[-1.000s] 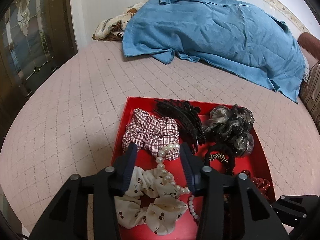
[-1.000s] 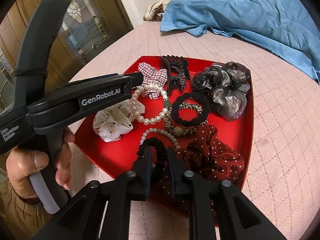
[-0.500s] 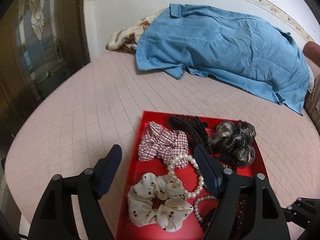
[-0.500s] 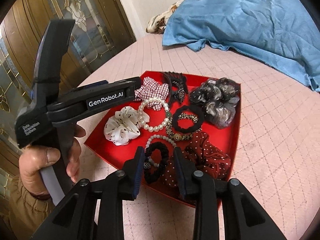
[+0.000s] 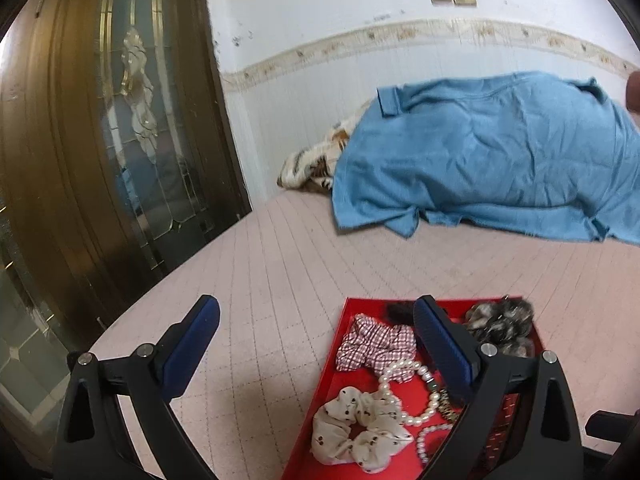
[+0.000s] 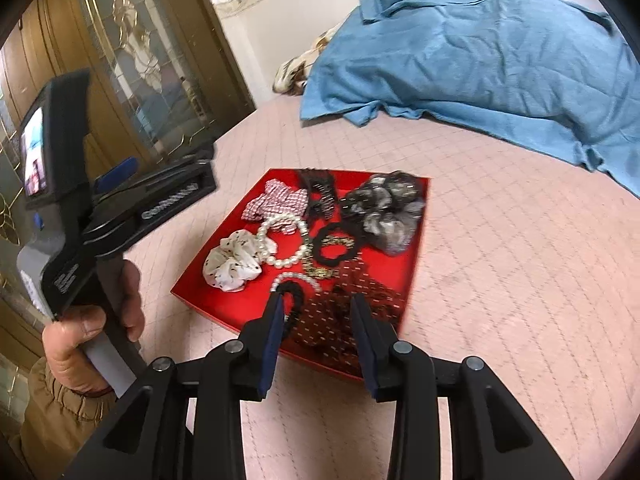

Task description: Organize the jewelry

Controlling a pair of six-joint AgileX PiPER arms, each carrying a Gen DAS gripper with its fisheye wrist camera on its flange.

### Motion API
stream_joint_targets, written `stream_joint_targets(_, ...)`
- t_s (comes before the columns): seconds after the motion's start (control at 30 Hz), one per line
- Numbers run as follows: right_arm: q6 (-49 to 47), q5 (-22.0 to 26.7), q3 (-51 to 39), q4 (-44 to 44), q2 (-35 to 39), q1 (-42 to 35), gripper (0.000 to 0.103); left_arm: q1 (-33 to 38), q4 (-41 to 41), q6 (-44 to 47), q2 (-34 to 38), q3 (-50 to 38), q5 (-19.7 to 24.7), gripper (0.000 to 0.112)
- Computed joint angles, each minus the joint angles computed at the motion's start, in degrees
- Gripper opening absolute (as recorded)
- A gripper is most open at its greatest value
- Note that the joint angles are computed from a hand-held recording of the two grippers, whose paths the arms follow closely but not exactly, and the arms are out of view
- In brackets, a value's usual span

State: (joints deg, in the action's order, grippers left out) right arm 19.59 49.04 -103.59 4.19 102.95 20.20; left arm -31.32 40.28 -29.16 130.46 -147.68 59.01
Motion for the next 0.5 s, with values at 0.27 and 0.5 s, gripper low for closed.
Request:
stream_joint_targets(0.27, 4.0, -2.4, 9.9, -4.4, -8.8, -2.0, 0.045, -5.6, 8.6, -15.2, -13.0, 19.4, 1.0, 0.102)
stream_joint_targets(0.5, 8.1, -3.3, 15.8, -9.2, -14.7, -2.5, 0.054, -8.6, 2.7, -11.8, -16.4, 20.6, 6.8, 0.102)
